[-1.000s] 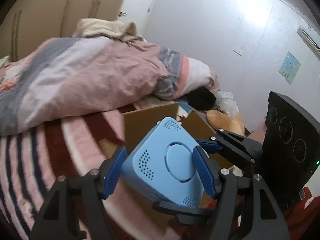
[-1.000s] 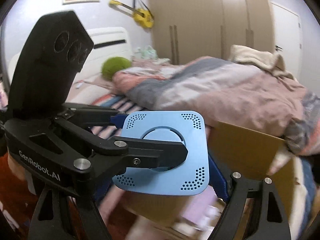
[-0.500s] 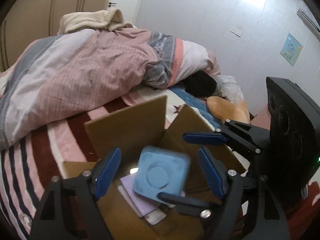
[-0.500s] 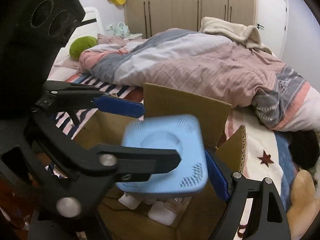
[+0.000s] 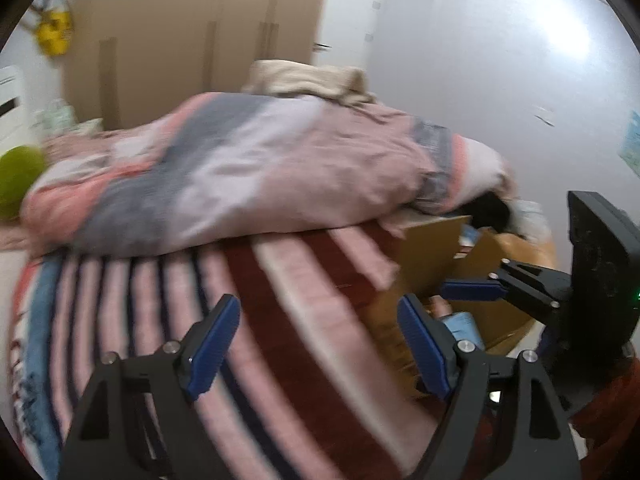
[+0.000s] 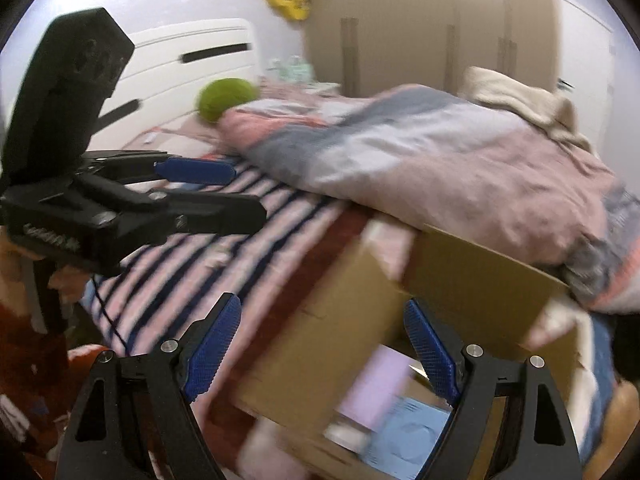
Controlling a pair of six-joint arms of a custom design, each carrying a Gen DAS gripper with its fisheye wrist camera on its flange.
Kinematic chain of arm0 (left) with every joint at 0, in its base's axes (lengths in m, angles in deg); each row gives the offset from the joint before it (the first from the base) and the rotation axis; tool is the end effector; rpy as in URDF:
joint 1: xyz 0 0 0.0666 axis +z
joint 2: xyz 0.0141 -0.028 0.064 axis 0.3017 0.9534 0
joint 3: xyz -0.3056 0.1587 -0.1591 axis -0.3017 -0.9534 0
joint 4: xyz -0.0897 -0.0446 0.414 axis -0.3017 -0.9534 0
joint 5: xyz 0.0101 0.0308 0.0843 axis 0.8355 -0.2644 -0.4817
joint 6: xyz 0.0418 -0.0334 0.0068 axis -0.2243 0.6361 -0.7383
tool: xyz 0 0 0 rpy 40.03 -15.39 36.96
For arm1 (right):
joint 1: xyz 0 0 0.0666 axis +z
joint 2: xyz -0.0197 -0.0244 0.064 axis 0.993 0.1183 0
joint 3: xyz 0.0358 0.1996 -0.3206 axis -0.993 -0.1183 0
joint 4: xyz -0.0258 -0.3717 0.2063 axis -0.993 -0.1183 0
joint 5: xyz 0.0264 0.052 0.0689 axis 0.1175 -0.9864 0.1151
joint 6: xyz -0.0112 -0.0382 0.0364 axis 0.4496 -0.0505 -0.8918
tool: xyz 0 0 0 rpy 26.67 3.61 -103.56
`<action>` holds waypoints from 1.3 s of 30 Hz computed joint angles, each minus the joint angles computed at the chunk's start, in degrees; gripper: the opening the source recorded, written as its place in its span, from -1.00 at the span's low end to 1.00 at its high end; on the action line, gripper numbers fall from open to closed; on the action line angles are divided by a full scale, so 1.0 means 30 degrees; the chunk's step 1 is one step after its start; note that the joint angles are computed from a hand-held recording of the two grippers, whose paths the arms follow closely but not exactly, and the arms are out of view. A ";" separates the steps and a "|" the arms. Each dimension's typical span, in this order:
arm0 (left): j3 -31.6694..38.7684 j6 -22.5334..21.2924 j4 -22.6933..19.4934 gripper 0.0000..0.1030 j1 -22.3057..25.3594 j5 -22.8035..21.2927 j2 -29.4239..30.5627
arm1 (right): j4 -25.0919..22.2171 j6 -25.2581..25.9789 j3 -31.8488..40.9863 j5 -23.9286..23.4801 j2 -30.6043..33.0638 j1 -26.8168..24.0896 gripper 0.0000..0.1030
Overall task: Organize rigid objects
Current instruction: 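Carry the light-blue case into the cardboard box and release it, then lower the right gripper and grasp the white tape roll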
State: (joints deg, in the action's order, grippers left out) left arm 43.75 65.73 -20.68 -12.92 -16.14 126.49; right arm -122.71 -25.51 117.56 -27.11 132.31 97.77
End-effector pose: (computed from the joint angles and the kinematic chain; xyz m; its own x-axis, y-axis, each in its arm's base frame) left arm 0.4921 -0.3020 0.5489 -0.5432 0.3782 -0.7496 0.6968 0.7011 -0.1513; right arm 0.3915 0.1019 0.5243 -0.6450 -0.1177 -0.7550 -0.2331 0.9713 0.0477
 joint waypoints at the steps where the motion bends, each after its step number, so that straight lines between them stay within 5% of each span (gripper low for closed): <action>1: -0.0605 -0.0015 0.0234 0.56 0.0462 -0.0192 -0.0411 | 0.0196 -0.0033 0.0292 -0.0209 0.0488 0.0496 0.59; 10: -0.5084 0.0030 0.1803 0.56 0.3971 -0.0485 -0.2489 | 0.1780 -0.0146 0.2444 -0.2275 0.5679 0.3148 0.59; 18: -0.6842 0.0428 0.2441 0.56 0.5416 -0.0039 -0.2265 | 0.3158 0.0517 0.4090 -0.0961 1.0490 0.3410 0.55; 22: -0.7191 0.0716 0.2584 0.56 0.5780 0.0249 -0.2088 | 0.3245 0.0410 0.4916 -0.0096 1.1938 0.3231 0.34; 25: -0.7327 0.0714 0.2602 0.56 0.5932 0.0328 -0.2016 | 0.3700 0.0837 0.5173 0.0274 1.2391 0.3235 0.06; 27: -0.7386 0.0755 0.2557 0.56 0.5943 0.0295 -0.1995 | 0.3792 0.1195 0.5258 0.0334 1.2490 0.3274 -0.36; 37: -0.6383 0.0441 0.1775 0.55 0.4903 0.1912 -0.1783 | 0.4228 0.1405 0.2818 -0.0803 0.8889 0.3834 -0.35; 39: -0.6227 0.0092 0.1589 0.36 0.4459 0.2545 -0.1905 | 0.4297 0.1426 0.2207 -0.0848 0.7734 0.4002 -0.35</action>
State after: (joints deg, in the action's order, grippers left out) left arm 25.07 66.01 -15.91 0.46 -8.50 120.78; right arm -109.82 -21.23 124.18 -29.65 155.51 109.78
